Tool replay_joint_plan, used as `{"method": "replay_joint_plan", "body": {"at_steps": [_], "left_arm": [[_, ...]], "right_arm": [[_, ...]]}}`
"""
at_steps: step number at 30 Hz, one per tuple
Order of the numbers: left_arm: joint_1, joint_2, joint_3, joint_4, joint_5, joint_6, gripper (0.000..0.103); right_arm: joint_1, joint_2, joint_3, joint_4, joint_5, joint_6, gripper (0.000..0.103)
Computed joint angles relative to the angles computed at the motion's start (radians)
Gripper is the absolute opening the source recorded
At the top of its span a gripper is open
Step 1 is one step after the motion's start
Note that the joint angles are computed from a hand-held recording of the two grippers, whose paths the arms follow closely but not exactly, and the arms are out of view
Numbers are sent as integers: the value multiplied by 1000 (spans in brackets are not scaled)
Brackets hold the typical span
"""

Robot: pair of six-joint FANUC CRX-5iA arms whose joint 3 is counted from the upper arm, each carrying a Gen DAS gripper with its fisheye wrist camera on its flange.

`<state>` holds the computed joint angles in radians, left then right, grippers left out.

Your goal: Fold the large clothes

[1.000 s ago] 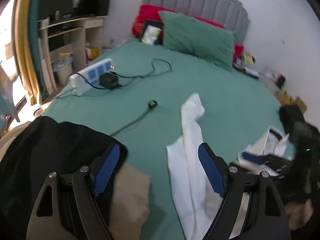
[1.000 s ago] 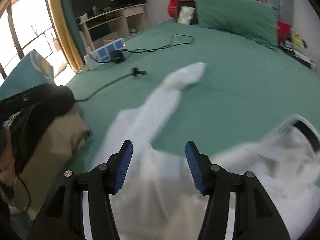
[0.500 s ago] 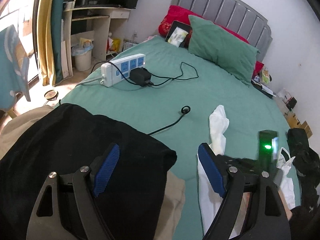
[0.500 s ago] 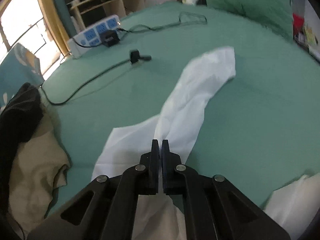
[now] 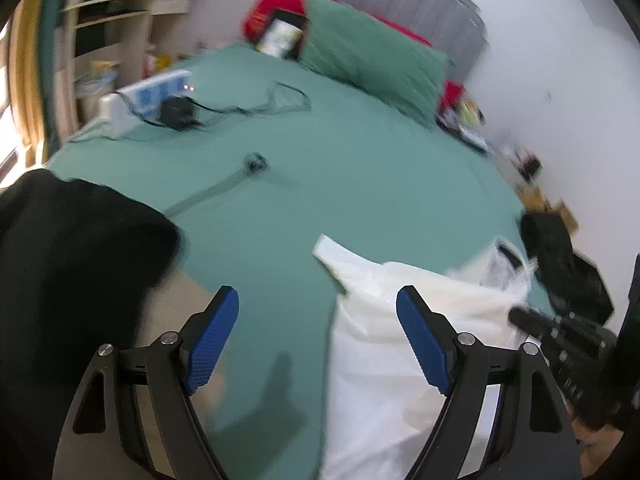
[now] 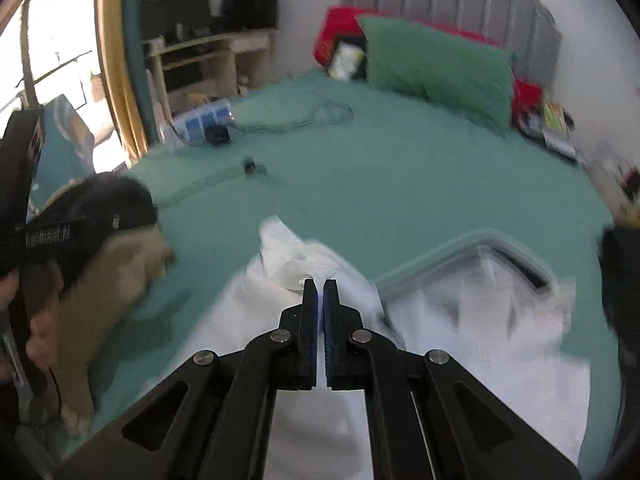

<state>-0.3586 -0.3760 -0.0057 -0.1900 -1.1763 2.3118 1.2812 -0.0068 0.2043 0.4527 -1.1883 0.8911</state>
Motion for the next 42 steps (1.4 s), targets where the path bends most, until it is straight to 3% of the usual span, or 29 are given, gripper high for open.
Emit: {"method": "replay_joint_plan", "body": {"at_steps": [5,7,8,9,10,11,13,17,19,25,29,32,34,35,36,38,42], "left_arm": [[-58,79,-9,50,-15,-10,84],[-63,84,-23,53,-15,10,84],[-64,85,-23,48,-22,19,84],[-65,85,-21,38,-28,24,84],[-67,87,-14,22,-37,28,84],[-67,91,-4,5,-49,31,84],[-64,85,3,-14,-58,39,84],[-39,76,-2,-17,-56,40,84],[-25,67,-14,-14,-52,40,84],[9,55,-13,-23,-64,45,84],[-8,56,24,-108,-113,69,84],[19,42,11,-90,-109,64,84],[24,42,10,-86,-111,65,84],[18,46,15,-92,-116,68,84],[12,52,20,-97,-120,69,84],[15,55,17,-84,-114,61,84],[1,65,20,-77,-108,57,84]], "right_arm": [[16,-112,-162,-111,-68,-99,4],[29,-139,-195,-123,-85,-123,9],[27,-153,-208,-126,-76,-122,19],[26,-160,-212,-121,-70,-117,35],[20,-160,-211,-105,-62,-111,42],[12,-157,-203,-91,-46,-95,49],[-7,-129,-161,-90,-13,-30,49],[-87,22,25,-176,68,219,49],[-123,120,150,-239,61,335,49],[-213,452,576,-365,-174,371,49],[-190,558,668,-298,-254,430,49],[-166,600,696,-232,-275,486,49],[-166,621,731,-238,-300,531,48],[-163,629,739,-230,-310,561,28],[-163,632,747,-237,-323,587,2],[-163,607,714,-241,-314,612,2],[-135,472,522,-142,-170,588,2]]}}
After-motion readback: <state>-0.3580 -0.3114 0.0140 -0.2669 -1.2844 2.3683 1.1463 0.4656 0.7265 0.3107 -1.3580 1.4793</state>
